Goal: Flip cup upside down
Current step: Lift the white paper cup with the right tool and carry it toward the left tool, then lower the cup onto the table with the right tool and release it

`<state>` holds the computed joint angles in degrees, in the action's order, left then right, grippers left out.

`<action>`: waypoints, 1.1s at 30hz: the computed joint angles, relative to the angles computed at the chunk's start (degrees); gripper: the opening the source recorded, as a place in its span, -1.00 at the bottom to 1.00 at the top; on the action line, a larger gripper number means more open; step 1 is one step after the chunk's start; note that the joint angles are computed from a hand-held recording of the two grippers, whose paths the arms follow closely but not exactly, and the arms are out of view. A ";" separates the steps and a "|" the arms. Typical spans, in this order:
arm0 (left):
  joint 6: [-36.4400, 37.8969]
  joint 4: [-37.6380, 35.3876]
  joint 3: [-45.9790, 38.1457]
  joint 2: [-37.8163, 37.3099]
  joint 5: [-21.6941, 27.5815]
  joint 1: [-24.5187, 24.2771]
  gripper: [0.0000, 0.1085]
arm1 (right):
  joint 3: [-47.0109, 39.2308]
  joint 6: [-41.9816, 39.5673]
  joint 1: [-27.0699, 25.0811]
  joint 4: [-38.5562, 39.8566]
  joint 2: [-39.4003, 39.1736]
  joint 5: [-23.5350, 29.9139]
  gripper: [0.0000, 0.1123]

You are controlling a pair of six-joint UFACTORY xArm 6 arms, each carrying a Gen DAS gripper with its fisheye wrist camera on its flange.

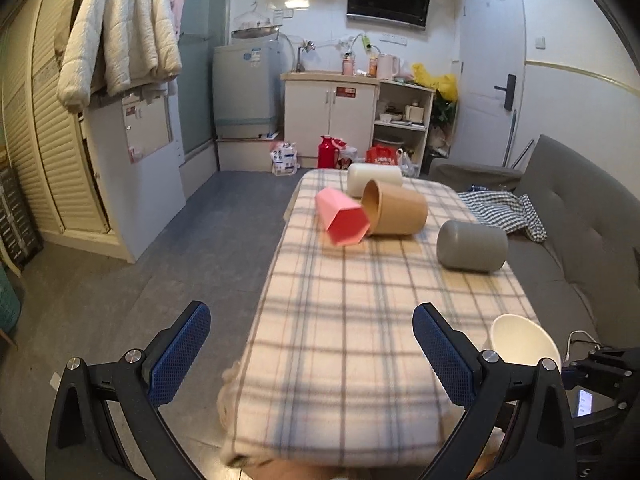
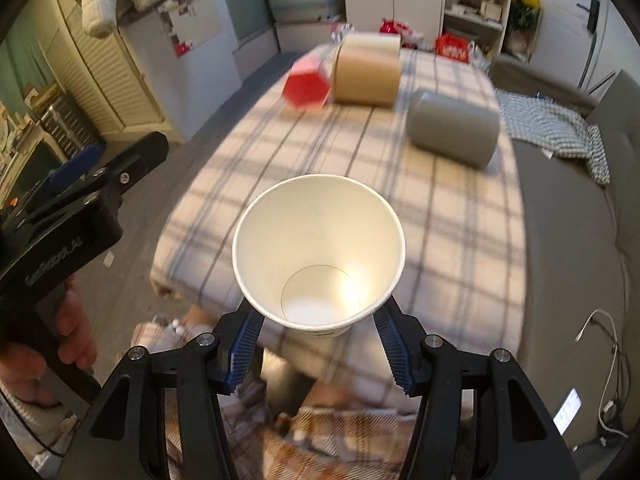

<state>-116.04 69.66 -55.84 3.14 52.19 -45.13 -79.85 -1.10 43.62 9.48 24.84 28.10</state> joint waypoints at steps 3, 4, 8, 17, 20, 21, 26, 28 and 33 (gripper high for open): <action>-0.45 -0.51 1.66 -0.85 -0.65 0.41 0.90 | -3.96 1.02 0.18 -0.70 2.76 2.69 0.00; -0.86 -0.45 2.25 -1.22 -0.93 0.69 0.90 | -5.55 1.46 0.21 -0.97 3.93 3.66 0.01; -2.24 -0.05 4.37 -2.32 -3.36 2.37 0.90 | -10.65 3.73 0.40 -1.52 7.79 6.30 0.01; -4.63 1.30 5.88 -0.62 -10.51 6.29 0.90 | -25.27 5.64 -1.36 1.07 17.78 8.83 0.02; -3.21 0.34 5.20 0.67 -11.50 7.07 0.90 | -29.64 6.35 -1.86 1.10 20.99 9.58 0.02; -2.85 0.03 5.07 0.98 -11.84 7.35 0.90 | -29.86 6.09 -1.88 1.20 21.25 8.96 0.02; -0.22 -2.56 3.38 2.83 -12.64 8.03 0.90 | -30.51 5.88 -1.94 -0.34 22.21 6.60 0.15; 1.11 -3.64 2.40 3.49 -12.18 7.66 0.90 | -27.31 4.94 -2.08 1.13 20.58 3.51 0.33; 3.13 -6.05 -0.27 4.75 -8.20 5.53 0.90 | -16.65 1.37 -2.55 5.04 13.90 -5.35 0.35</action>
<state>-112.91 63.62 -56.11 7.89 43.99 -39.60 -96.49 0.26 41.07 14.52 38.74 22.75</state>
